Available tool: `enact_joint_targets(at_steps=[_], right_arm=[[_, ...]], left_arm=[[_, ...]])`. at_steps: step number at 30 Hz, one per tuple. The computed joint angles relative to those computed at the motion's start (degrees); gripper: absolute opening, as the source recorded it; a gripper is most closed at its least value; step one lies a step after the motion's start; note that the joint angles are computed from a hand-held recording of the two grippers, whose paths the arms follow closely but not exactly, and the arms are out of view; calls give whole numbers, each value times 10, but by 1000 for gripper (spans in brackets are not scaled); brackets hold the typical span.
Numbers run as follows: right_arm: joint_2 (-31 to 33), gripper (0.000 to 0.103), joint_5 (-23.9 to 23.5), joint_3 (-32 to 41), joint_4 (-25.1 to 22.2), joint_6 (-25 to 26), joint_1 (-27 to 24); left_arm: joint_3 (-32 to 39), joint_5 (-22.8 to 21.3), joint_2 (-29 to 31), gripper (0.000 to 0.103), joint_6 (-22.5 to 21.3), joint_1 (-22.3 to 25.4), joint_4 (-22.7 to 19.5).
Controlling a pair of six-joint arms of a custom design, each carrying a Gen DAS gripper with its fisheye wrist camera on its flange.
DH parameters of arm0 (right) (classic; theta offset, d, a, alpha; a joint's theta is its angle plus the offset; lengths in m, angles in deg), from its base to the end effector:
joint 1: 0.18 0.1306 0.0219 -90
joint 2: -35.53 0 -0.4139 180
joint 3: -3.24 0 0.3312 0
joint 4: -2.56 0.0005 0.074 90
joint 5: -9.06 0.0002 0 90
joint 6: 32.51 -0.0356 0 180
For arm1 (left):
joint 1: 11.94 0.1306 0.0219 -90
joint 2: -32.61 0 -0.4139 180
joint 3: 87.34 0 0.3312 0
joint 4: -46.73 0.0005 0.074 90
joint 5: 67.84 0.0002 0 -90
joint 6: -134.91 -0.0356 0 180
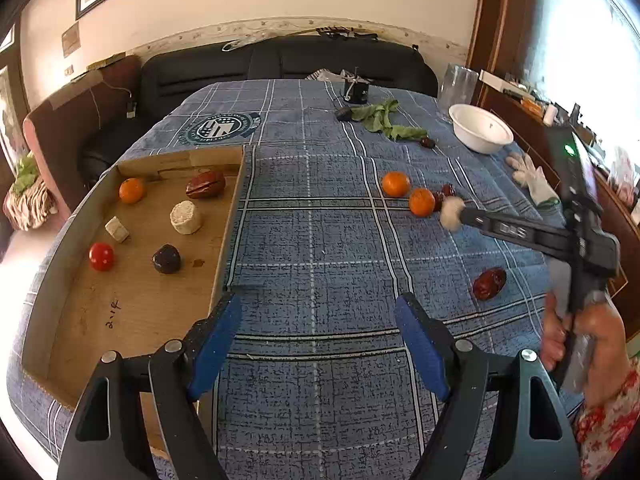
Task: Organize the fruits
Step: 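Move both tools back toward the remaining fruits on the tablecloth, then grasp a red date with the left tool while the right tool grasps the white round cake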
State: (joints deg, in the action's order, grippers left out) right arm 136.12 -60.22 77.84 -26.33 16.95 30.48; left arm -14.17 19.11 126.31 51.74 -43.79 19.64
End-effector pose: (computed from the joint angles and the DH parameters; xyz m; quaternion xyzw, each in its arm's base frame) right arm 0.4000 0.2219 0.3044 0.1348 0.9297 0.0334 0.3411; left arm 0.3681 -0.2270 0.3464 0.1925 0.9120 -0.0963 0.3492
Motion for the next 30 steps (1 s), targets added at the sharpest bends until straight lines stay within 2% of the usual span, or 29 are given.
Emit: enact_joint_targets(at_steps=[4,8,13,15,18,22,26,30], right_arm=[[16,55,7,13,6,25,3],[12,41,-14,2,43,36,-2],[18,40,-53,-1,73,37,-14],[15,27,-82,-9,93,38,-19],[0,27,-95,-25,110,20,-24],[-23,27,-70,-43,106,-6,-27],[-37,27,-60,-58,105,-24,-37],[-46,27,-62,-69,111,-37,-47]], left_arm=[[8,3,15,78,-1,-3,-7],[23,22,36,78,5,-9,-20],[32,28,49,78,3,-26,-27],[37,31,53,78,0,-31,-31],[48,39,63,78,-9,-41,-34],[75,49,89,78,-30,-57,-43],[104,78,124,78,-56,-78,-49],[127,71,149,78,-78,-102,-46]])
